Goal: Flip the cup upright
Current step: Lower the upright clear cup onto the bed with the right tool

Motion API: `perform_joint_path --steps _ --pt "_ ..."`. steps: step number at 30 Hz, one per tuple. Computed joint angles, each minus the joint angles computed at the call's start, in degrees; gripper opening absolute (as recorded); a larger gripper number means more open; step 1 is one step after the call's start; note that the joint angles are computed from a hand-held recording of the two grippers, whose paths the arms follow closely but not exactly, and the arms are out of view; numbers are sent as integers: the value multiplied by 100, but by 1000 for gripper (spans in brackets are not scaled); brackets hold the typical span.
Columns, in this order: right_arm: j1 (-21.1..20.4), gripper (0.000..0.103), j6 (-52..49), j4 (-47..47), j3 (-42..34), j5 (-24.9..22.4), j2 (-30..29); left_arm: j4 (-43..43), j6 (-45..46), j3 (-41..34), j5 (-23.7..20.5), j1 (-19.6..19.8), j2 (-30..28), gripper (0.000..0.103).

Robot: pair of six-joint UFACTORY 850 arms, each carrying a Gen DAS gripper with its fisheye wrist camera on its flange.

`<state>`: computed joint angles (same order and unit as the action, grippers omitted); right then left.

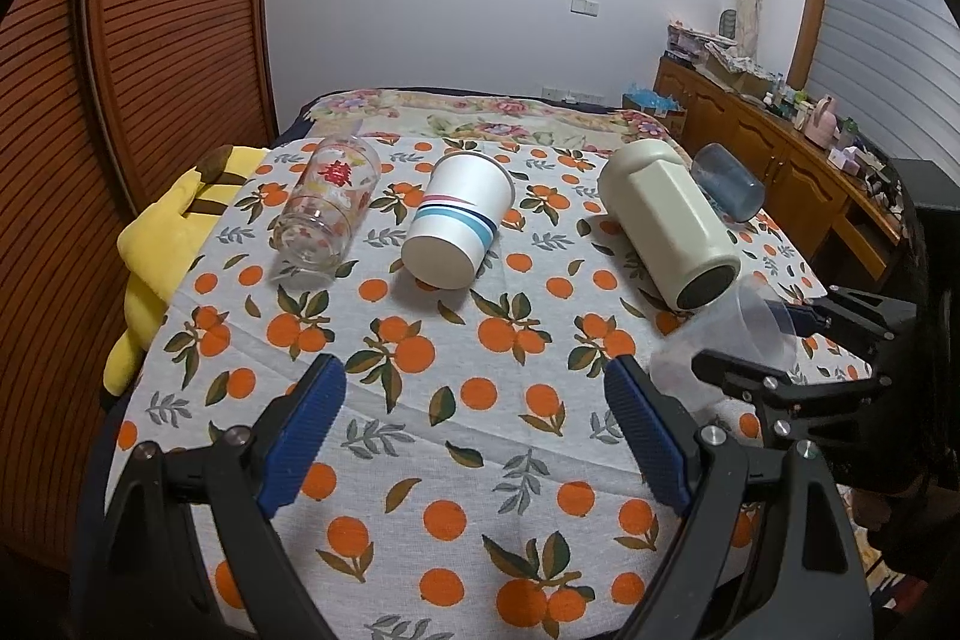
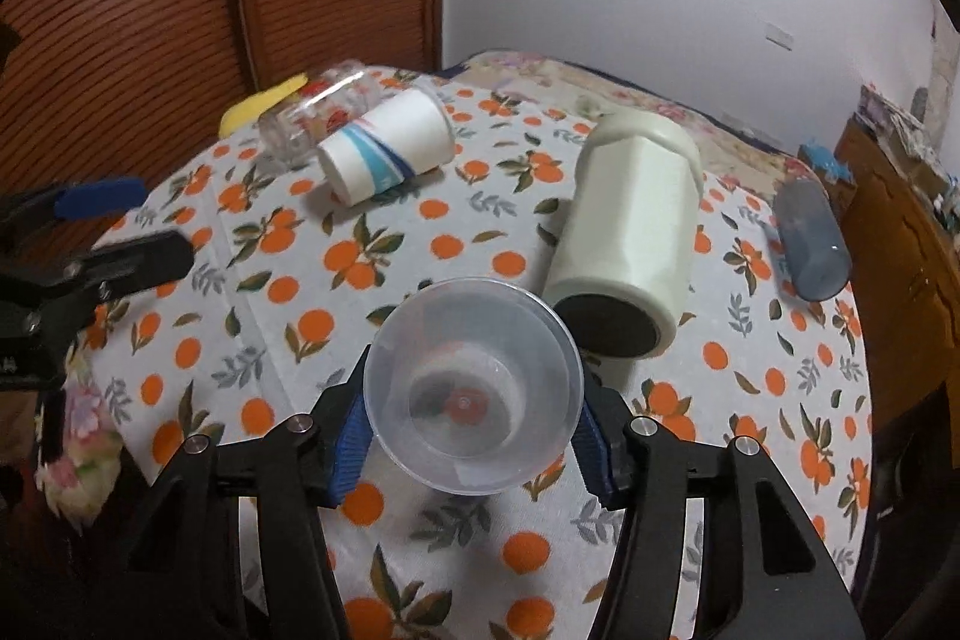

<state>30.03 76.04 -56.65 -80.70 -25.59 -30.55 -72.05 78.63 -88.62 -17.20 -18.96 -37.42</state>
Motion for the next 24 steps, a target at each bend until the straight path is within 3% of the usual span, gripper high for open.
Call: perform_joint_path --steps 6,9,17,24 --pt "7 58 -982 873 -78 -34 -8 -237 196 12 42 10 17 89" --pt "-24 59 -1125 1105 -122 123 -51 -796 740 91 81 12 65 89" --pt "-51 70 -666 868 4 464 25 -2571 2516 366 150 6 252 89" --pt "-7 75 229 130 235 642 237 -3357 3271 480 165 -26 351 89"
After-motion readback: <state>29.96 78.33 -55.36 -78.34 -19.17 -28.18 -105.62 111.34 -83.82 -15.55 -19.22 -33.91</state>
